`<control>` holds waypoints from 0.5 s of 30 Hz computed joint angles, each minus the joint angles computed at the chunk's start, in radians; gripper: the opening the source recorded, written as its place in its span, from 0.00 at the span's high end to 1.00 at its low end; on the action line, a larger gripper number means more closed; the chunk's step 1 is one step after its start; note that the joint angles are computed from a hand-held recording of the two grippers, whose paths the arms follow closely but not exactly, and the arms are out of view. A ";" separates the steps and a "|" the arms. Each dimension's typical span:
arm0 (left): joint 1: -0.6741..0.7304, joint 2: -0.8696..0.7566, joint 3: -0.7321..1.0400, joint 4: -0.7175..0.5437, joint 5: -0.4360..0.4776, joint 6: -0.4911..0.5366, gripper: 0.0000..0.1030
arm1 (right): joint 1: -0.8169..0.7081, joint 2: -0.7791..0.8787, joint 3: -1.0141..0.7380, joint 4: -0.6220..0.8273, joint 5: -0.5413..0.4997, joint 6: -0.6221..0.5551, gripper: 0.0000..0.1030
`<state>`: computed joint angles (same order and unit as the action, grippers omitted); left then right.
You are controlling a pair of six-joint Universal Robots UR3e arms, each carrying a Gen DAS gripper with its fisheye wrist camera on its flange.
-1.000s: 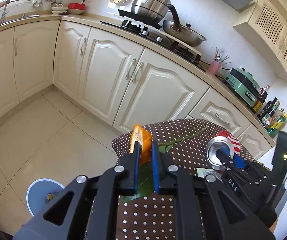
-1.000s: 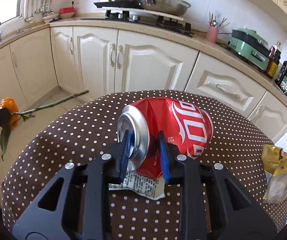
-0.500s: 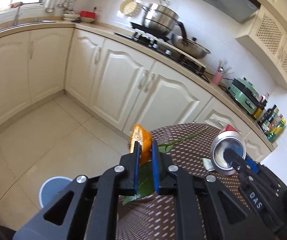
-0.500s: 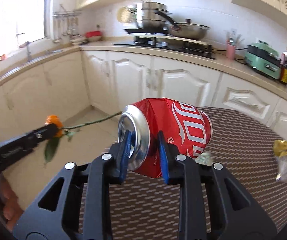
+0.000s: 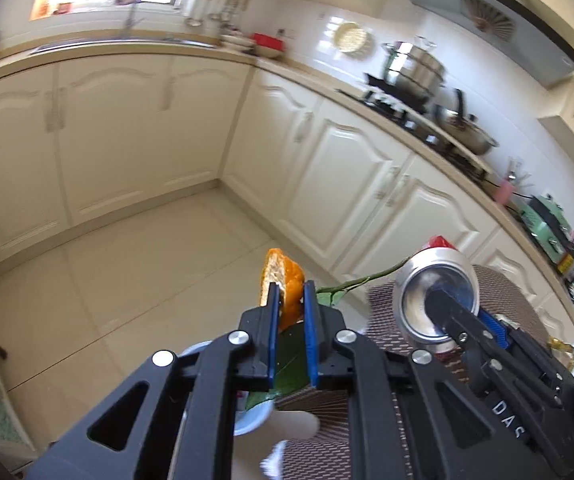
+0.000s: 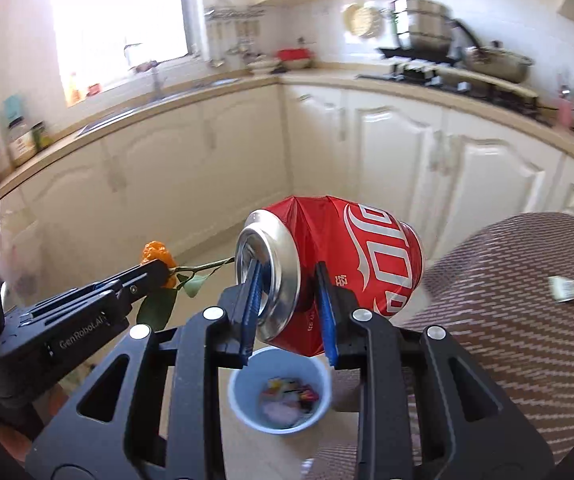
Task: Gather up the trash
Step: 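Carry the peel and can over the blue bucket and open both grippers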
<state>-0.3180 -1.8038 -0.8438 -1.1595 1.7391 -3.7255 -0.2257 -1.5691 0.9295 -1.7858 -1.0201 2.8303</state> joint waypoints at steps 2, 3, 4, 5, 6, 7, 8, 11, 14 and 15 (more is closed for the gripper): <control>0.044 0.068 -0.123 0.025 -0.005 0.002 0.89 | 0.075 0.023 0.033 -0.041 -0.036 0.027 0.75; 0.079 0.107 -0.204 0.048 -0.029 0.007 0.89 | 0.109 0.038 0.055 -0.063 -0.052 0.042 0.75; 0.105 0.126 -0.257 0.056 -0.041 0.011 0.89 | 0.134 0.050 0.070 -0.079 -0.066 0.054 0.75; 0.123 0.137 -0.300 0.063 -0.047 0.012 0.89 | 0.161 0.069 0.093 -0.095 -0.080 0.066 0.75; 0.139 0.149 -0.344 0.074 -0.057 0.014 0.89 | 0.178 0.088 0.105 -0.107 -0.088 0.075 0.75; 0.156 0.158 -0.385 0.087 -0.069 0.019 0.89 | 0.193 0.103 0.121 -0.117 -0.096 0.083 0.75; 0.174 0.157 -0.424 0.095 -0.080 0.024 0.89 | 0.207 0.121 0.143 -0.132 -0.109 0.089 0.75; 0.205 0.124 -0.477 0.102 -0.108 0.033 0.89 | 0.229 0.163 0.206 -0.173 -0.137 0.097 0.75; 0.230 0.065 -0.514 0.114 -0.146 0.048 0.89 | 0.230 0.210 0.251 -0.202 -0.152 0.112 0.75; 0.234 0.024 -0.508 0.111 -0.158 0.060 0.89 | 0.224 0.227 0.264 -0.212 -0.155 0.113 0.75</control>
<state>-0.0841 -1.7801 -1.3519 -1.0481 1.5811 -3.6659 -0.0013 -1.3420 1.1932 -1.9979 -1.1756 2.9432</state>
